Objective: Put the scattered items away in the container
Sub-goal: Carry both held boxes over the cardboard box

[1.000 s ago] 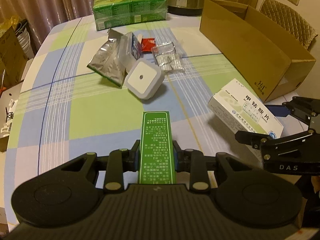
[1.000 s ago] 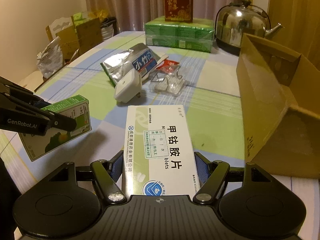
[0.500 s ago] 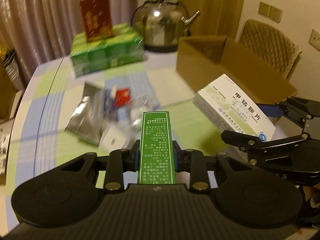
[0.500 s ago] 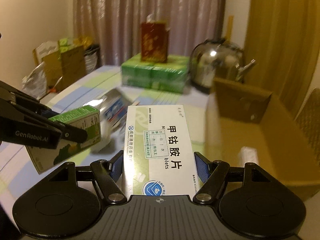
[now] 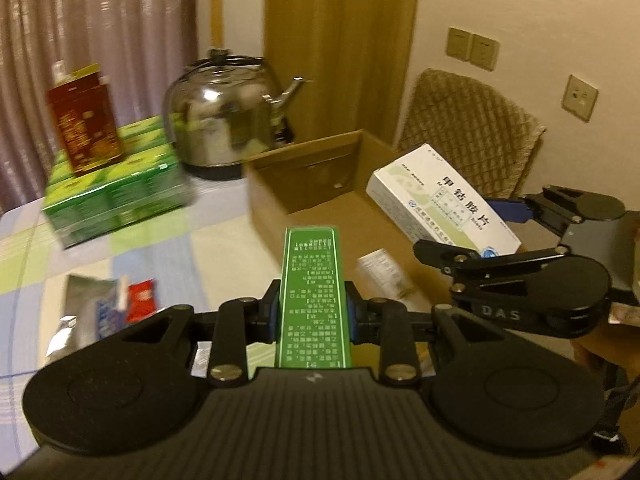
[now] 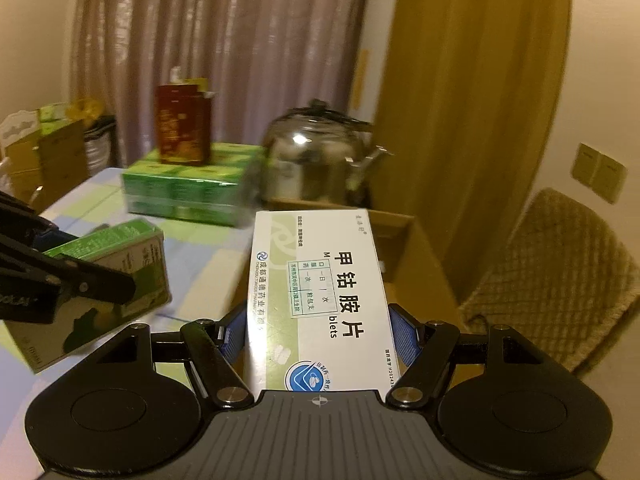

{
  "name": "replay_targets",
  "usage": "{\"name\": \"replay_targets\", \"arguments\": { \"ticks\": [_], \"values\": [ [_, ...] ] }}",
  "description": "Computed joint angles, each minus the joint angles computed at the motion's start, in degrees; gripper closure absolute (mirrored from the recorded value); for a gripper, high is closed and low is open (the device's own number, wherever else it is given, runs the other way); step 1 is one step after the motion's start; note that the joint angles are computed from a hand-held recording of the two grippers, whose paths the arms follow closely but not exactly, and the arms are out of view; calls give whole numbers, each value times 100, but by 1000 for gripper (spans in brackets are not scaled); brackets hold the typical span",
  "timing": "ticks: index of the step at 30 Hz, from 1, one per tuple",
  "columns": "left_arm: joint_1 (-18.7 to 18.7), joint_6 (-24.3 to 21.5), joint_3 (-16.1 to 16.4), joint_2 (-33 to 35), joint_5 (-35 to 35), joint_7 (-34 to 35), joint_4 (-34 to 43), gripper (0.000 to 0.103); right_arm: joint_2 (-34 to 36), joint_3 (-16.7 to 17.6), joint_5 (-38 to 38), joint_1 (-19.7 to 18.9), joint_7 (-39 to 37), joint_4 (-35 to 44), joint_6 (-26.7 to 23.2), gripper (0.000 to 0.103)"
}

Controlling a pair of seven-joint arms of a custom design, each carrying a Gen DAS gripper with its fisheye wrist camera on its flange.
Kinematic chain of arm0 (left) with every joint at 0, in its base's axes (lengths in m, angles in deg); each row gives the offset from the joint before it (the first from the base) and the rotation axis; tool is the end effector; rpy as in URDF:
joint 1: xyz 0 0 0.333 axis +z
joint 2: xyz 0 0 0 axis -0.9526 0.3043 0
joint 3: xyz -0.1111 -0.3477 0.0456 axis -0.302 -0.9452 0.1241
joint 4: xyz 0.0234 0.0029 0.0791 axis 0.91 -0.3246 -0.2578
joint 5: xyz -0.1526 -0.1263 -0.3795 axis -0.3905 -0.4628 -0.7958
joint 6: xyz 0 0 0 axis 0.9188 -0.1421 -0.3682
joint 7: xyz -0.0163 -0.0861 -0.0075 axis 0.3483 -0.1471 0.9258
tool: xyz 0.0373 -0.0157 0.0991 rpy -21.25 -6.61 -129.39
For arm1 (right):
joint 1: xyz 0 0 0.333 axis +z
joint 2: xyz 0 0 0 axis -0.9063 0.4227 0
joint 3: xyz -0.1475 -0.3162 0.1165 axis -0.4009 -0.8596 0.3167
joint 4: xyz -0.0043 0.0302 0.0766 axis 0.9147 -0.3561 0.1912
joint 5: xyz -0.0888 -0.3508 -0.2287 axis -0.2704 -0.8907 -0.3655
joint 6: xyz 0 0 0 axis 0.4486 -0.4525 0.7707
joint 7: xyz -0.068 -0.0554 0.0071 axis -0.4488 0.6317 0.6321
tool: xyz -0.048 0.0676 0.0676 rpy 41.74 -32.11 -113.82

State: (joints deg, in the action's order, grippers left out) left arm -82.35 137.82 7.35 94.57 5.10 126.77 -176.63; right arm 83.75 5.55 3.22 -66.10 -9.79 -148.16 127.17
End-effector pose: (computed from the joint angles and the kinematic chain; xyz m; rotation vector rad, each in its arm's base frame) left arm 0.6554 -0.1933 0.4957 -1.5090 2.0046 -0.9568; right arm 0.6812 0.1191 0.5306 -1.9459 1.0994 -0.7623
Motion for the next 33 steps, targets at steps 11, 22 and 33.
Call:
{"name": "replay_targets", "arguments": {
  "ticks": [11,22,33],
  "values": [
    [-243,-321,-171,853,-132,170,1182,78,398,-99,-764,-326,770,383,-160,34],
    [-405,-438,-57,1404,-96,9,1819,78,685,83,-1291,-587,1186,592,-206,34],
    [-445,-329,116,1298,52,-188,1649,69,726,292,-1547,-789,1367,547,-218,34]
  ]
}}
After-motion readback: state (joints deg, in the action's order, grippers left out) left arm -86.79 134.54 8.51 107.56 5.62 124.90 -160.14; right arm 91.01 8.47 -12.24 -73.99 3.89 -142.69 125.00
